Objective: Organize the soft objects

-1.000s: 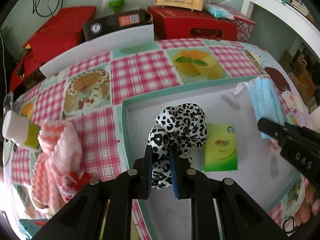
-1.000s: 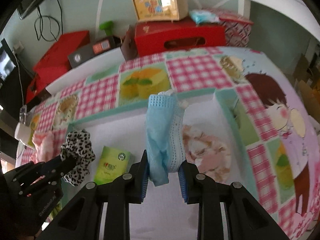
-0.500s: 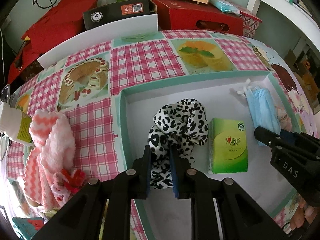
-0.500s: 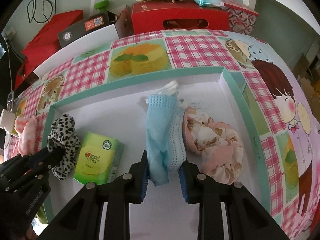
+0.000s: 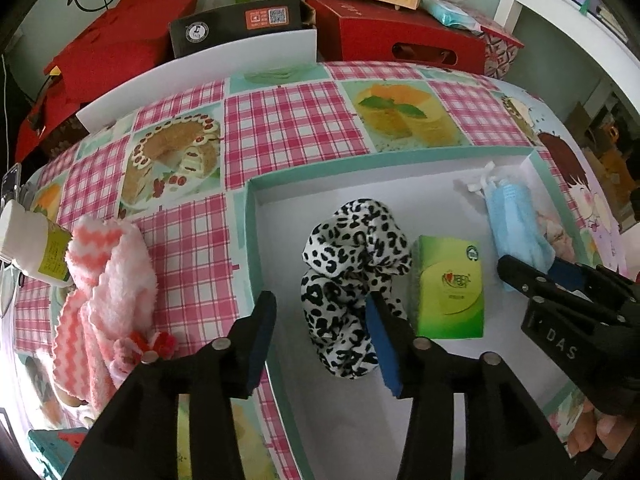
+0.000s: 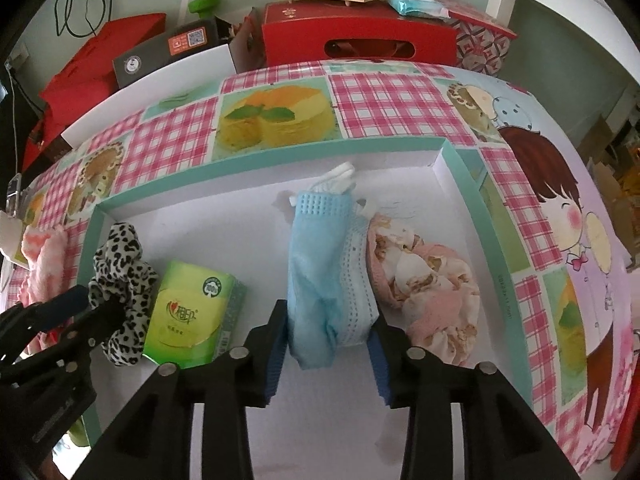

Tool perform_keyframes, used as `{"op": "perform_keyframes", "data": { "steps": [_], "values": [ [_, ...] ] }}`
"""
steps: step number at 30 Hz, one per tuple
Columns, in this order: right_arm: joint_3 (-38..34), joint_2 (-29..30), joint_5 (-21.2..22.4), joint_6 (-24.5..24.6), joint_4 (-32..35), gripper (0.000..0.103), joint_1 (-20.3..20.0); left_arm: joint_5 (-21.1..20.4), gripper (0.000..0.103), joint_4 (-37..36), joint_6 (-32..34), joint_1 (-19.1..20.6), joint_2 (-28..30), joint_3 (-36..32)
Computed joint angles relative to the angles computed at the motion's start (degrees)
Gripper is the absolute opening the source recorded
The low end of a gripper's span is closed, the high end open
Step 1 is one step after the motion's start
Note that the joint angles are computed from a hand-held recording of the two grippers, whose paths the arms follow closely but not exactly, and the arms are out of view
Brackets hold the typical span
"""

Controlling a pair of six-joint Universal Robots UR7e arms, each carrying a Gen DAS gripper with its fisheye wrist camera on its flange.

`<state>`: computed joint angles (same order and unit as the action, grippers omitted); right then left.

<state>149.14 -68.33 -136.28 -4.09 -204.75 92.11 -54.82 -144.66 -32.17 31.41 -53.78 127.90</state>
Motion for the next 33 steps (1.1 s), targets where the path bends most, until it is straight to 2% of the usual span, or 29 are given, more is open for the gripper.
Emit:
{"op": "perform_keyframes", "data": {
  "steps": [6,10,14,18,19,20,21,22,24,33],
  "values": [
    [-0.2,-1.23,-2.85,0.44,1.14,0.053,2.73,0.18,0.056,-0.36,-0.17,-1.24,-1.84,0.57],
    [-0.3,-1.56,-4.77,0.01,0.28,0.061,4.87,1.11,0.068,0.01,-0.8,-1.74,-2.84,0.81],
    [-0.44,-1.58,-6.4,0.07,-0.05,0.065,6.33,2.12,0.068,0.69,-1.64,-1.83,-3.65,0.9],
    [-0.39,-1.46,-6.9,-0.25,-1.31,0.074,6.79,3.64,0.07,1.58,-2.7,-1.75,-3.83,0.92],
    [-0.37,-1.46,-6.92,-0.14,-1.34,0.076,6.79,4.2,0.076,1.64,-3.27,-1.64,-3.87,0.98],
    [-0.35,-1.54,-6.84,-0.04,-1.28,0.077,6.69,4.64,0.089,1.23,-3.67,-1.46,-4.0,1.2],
    [-0.29,-1.53,-6.66,-0.13,-1.59,0.081,6.56,4.94,0.094,0.49,-4.04,-1.25,-4.13,1.48],
    [-0.19,-1.27,-6.47,-0.53,-2.67,0.091,6.44,5.11,0.097,-0.46,-4.37,-1.01,-4.28,1.82],
    [-0.08,-0.43,-6.87,-1.24,-5.15,0.103,6.51,4.77,0.097,-2.82,-4.52,-0.1,-4.7,2.52],
    [-0.19,0.14,-7.48,-1.12,-5.89,0.103,6.34,6.13,0.098,-4.76,-5.23,0.82,-5.13,3.33]
  ]
}}
